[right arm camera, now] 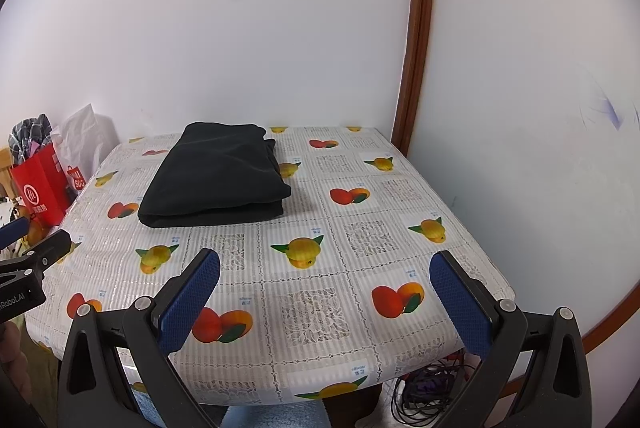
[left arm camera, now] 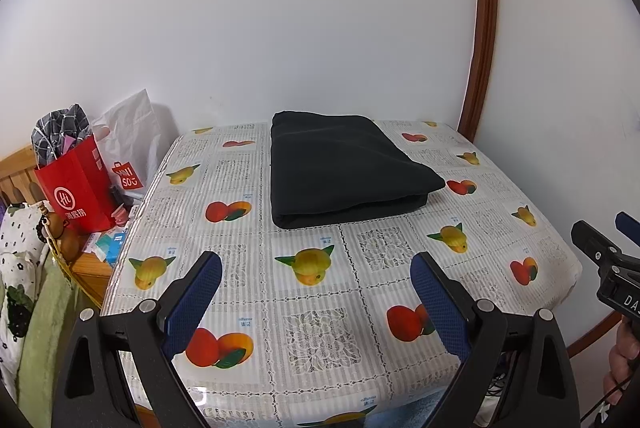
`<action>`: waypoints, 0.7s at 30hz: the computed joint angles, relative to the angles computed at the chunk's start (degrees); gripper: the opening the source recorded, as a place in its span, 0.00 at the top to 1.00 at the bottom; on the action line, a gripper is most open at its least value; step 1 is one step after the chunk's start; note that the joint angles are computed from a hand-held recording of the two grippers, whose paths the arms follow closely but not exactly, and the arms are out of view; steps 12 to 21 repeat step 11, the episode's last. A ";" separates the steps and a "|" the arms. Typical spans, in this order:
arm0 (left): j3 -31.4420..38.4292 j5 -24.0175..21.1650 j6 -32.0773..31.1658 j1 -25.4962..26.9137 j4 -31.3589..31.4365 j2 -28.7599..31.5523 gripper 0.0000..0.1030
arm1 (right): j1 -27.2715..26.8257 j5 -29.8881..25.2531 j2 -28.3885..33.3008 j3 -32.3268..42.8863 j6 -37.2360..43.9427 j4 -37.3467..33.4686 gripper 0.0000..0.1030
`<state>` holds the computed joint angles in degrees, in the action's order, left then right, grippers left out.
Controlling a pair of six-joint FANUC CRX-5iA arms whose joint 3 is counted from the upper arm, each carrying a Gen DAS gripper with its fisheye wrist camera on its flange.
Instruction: Fold small clothes
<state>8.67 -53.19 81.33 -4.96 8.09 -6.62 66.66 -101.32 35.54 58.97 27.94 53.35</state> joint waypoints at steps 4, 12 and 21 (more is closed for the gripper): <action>0.08 -0.01 0.24 -0.09 -0.17 0.04 0.07 | -0.05 -0.50 0.75 1.16 0.53 0.12 0.00; 0.05 -0.01 -0.01 0.04 0.07 0.03 0.07 | -0.05 -0.63 1.34 2.06 0.82 0.20 0.00; 0.05 -0.01 -0.01 0.04 0.07 0.03 0.07 | -0.05 -0.63 1.34 2.06 0.82 0.20 0.00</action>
